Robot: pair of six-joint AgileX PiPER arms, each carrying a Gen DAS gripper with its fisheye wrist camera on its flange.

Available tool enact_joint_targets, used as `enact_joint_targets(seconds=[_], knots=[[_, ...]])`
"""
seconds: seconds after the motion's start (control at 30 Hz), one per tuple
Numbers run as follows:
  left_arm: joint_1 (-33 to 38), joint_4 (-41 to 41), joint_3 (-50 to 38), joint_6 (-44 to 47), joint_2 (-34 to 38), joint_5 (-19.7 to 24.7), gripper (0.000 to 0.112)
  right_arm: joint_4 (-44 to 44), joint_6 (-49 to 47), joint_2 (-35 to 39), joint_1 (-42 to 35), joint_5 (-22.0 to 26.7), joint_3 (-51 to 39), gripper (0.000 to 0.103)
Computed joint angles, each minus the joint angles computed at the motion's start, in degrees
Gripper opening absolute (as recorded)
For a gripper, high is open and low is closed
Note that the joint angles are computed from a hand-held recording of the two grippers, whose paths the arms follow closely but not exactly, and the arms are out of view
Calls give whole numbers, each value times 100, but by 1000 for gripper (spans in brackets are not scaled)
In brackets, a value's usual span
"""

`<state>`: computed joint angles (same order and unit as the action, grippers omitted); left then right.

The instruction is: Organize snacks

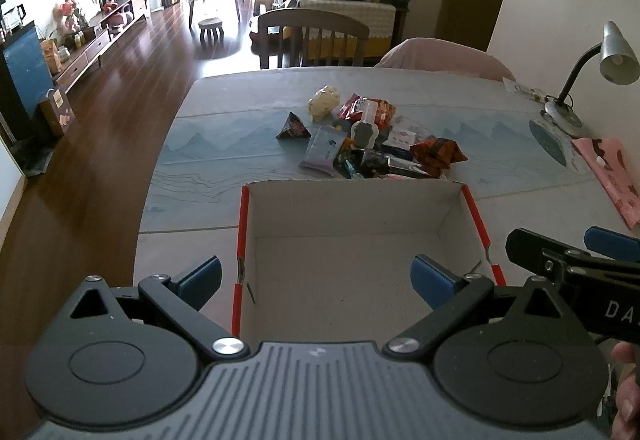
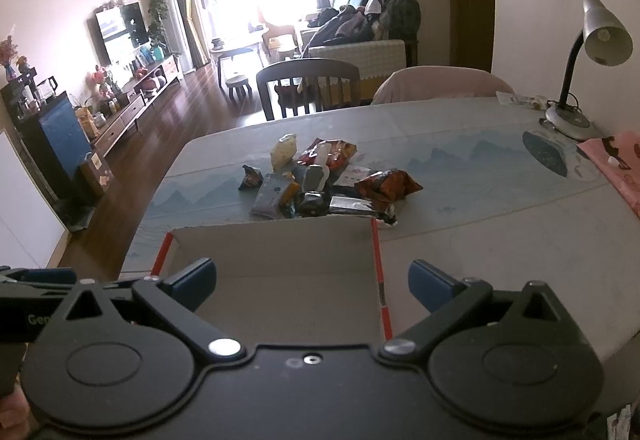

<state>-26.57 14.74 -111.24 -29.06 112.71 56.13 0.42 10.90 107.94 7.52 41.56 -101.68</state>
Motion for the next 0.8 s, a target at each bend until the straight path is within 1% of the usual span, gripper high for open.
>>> enact_joint_targets(seconds=[0.4, 0.63, 0.8], knots=[[76, -164, -261, 204, 144, 120, 102, 36, 40, 166, -8, 202, -292, 103], [59, -76, -875, 150, 514, 503, 102, 210, -252, 398, -91, 344, -626, 103], [80, -115, -1559, 240, 920, 822, 102, 366, -532, 712, -188, 649, -1171, 103]])
